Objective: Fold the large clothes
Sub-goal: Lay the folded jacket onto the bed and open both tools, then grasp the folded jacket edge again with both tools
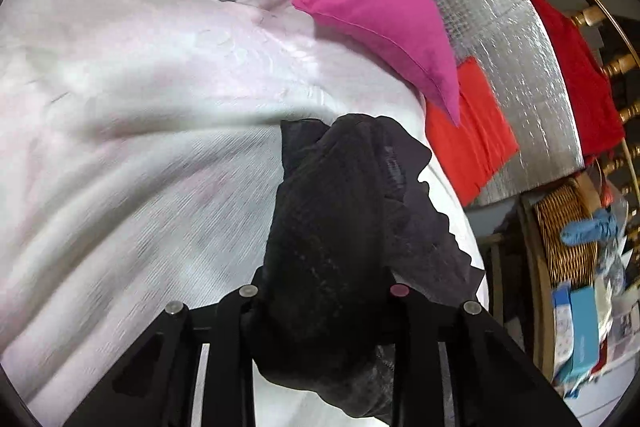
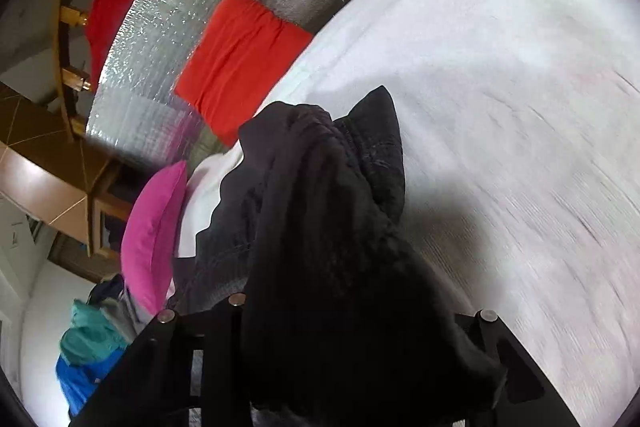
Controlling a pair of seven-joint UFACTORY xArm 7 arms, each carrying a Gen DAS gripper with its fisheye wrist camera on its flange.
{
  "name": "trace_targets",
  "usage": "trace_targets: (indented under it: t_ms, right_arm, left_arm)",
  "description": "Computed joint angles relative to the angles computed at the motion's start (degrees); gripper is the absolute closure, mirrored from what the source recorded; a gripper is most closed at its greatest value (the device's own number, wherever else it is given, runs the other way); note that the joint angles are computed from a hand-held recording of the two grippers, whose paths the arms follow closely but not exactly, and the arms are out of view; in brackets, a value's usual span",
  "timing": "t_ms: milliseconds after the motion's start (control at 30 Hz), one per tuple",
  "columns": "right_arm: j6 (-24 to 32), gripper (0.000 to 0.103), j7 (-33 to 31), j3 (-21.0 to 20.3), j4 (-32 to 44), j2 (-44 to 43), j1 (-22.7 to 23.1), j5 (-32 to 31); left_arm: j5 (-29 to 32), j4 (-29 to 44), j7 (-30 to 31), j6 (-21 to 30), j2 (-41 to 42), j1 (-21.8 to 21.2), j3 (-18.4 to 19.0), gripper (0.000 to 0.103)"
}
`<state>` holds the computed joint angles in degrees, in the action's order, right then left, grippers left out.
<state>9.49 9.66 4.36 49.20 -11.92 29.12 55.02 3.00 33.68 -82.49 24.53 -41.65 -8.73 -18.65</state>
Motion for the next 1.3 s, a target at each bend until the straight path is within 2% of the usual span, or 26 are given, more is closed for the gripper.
trace_targets:
  t_ms: [100, 233, 267, 333, 367, 400, 467, 533, 633, 700, 767, 800, 833, 967, 1033, 1133, 1233, 1300]
  right_arm:
    - [0.91, 0.062, -2.99, -0.97, -7.22, -7.32, 2.06, 3.5]
    - [4.47, 0.061, 1.97, -0.11, -18.03, -20.26, 2.59, -1.37]
    - [5.86, 0.057, 3.23, -0.3, -19.88, -22.78, 2.6, -2.9]
    - [9.35, 0.05, 6.06, -1.13, -22.37, -26.42, 2.69, -5.5]
    - [10.76, 0.039, 7.37, -1.73, -23.68, -28.19, 2.68, -6.61]
    - [11.05, 0.036, 7.78, -2.88, -24.94, -29.85, 3.42, -6.81]
    - [12.69, 0.034, 8.47, -5.06, -26.21, -32.68, 4.15, -7.82]
    - [17.22, 0.027, 10.7, -5.34, -27.3, -37.46, 1.37, -12.02]
    - [21.16, 0.025, 12.18, -5.7, -27.69, -42.74, -2.86, -18.21]
    - [21.39, 0.019, 12.11, -7.28, -27.23, -43.65, -4.28, -20.0]
    - [21.24, 0.017, 10.92, -9.51, -26.65, -42.99, -4.1, -20.26]
    - [19.77, 0.017, 9.25, -12.42, -25.46, -40.51, -1.5, -20.37]
    - [19.54, 0.017, 6.63, -13.31, -24.95, -39.03, -1.06, -18.47]
    - [16.25, 0.017, -5.01, -21.52, -19.56, -27.72, 8.78, -7.82]
    - [17.71, 0.017, -10.77, -25.52, -15.89, -21.69, 12.72, -2.13]
    - [18.7, 0.015, -19.7, -28.36, -12.31, -16.57, 16.16, 5.21]
    - [24.61, 0.013, -24.85, -30.29, -7.37, -11.19, 17.3, 8.75]
    - [29.6, 0.013, -25.62, -30.05, -3.8, -7.35, 17.06, 7.52]
  left_arm:
    - [-1.41, -3.38, -0.84, 7.28, -8.41, -4.28, -1.41, 0.073]
    - [-3.8, -7.49, -4.6, 16.41, -18.59, -10.13, -5.28, 0.072]
    - [-4.06, -7.7, -5.03, 18.53, -19.92, -11.36, -5.98, 0.07]
    - [-4.38, -8.0, -5.47, 22.36, -21.86, -13.29, -6.81, 0.054]
    - [-4.74, -7.93, -5.24, 24.86, -22.31, -14.33, -6.6, 0.047]
    - [-5.43, -7.75, -4.78, 27.19, -22.52, -15.38, -5.86, 0.038]
    - [-7.04, -8.22, -3.93, 29.34, -24.57, -17.4, -4.15, 0.037]
    - [-6.88, -6.94, -0.74, 32.7, -26.26, -18.57, -2.63, 0.036]
    - [-5.65, -2.62, 5.62, 40.44, -27.0, -18.35, -1.89, 0.033]
    - [-2.84, 2.87, 10.53, 48.16, -24.3, -15.57, -2.05, 0.033]
    - [-0.51, 5.82, 14.31, 51.32, -23.09, -12.77, -2.01, 0.032]
    - [0.2, 6.63, 15.83, 51.33, -22.58, -11.41, -1.71, 0.032]
    - [0.39, 7.08, 17.28, 50.61, -22.0, -10.35, -1.22, 0.028]
    - [-1.8, 5.55, 25.05, 39.81, -16.67, -8.57, 3.59, 0.026]
    - [-5.09, 4.13, 28.42, 34.19, -13.01, -9.1, 6.4, 0.026]
    - [-12.26, 1.94, 34.14, 26.93, -8.35, -11.9, 11.15, 0.026]
    - [-17.85, 1.48, 39.03, 23.67, -3.7, -13.79, 13.58, 0.026]
    - [-20.26, 1.37, 41.46, 21.57, -1.82, -14.39, 13.62, 0.026]
